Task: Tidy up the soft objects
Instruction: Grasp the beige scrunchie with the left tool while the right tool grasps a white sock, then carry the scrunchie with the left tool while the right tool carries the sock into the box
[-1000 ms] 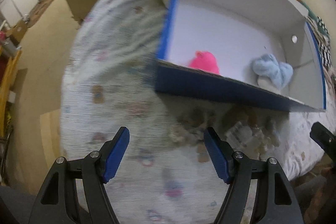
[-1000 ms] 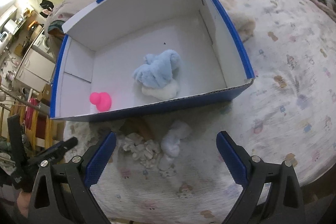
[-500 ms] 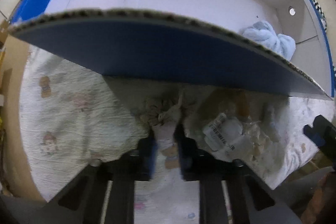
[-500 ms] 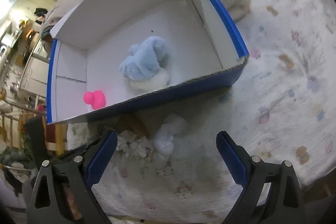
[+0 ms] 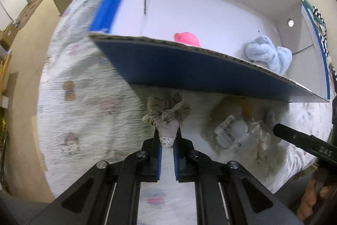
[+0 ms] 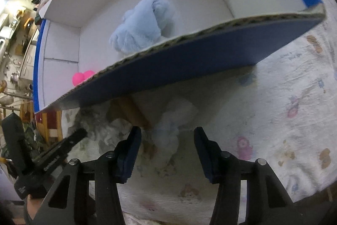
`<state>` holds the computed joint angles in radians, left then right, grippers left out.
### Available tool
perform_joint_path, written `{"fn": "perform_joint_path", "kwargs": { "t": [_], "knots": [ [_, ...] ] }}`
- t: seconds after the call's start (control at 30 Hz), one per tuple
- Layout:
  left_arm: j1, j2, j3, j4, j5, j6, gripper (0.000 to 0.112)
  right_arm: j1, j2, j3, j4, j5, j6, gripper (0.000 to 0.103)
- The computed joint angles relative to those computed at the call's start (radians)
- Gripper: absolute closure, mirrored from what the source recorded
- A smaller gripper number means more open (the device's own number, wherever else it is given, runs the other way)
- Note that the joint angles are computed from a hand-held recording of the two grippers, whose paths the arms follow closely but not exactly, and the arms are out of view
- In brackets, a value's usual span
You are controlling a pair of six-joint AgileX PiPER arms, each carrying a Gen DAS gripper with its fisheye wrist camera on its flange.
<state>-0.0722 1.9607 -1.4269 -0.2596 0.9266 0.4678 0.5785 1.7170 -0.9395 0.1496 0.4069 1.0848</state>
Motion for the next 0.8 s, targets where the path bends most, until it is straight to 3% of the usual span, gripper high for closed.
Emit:
{"fn": "perform_joint_path", "kwargs": {
  "t": [0.03,0.13,0.43,0.7,0.8],
  "knots": [
    [0.004,-0.007,0.006,0.001,-0.005,0.003,0.104,0.001,0.009,-0.009,0.008,0.008,-0.013,0.048],
    [0.009,-0.023,0.013,0.008,-0.014,0.002,0.104,-0.002,0.041,-0.036,0.043,0.025,-0.066,0.074],
    [0.018,-0.086,0.067,0.016,-0.043,0.008,0.104,0.054,-0.006,-0.035,-0.132,0.03,0.104,0.075],
    [0.007,-0.187,0.175,0.1,-0.148,-0.029,0.104,0.091,-0.067,-0.023,-0.245,0.061,0.19,0.075],
    [0.03,-0.226,0.202,0.08,-0.154,-0.009,0.104,0.126,-0.09,-0.028,-0.314,0.073,0.272,0.075]
  ]
}}
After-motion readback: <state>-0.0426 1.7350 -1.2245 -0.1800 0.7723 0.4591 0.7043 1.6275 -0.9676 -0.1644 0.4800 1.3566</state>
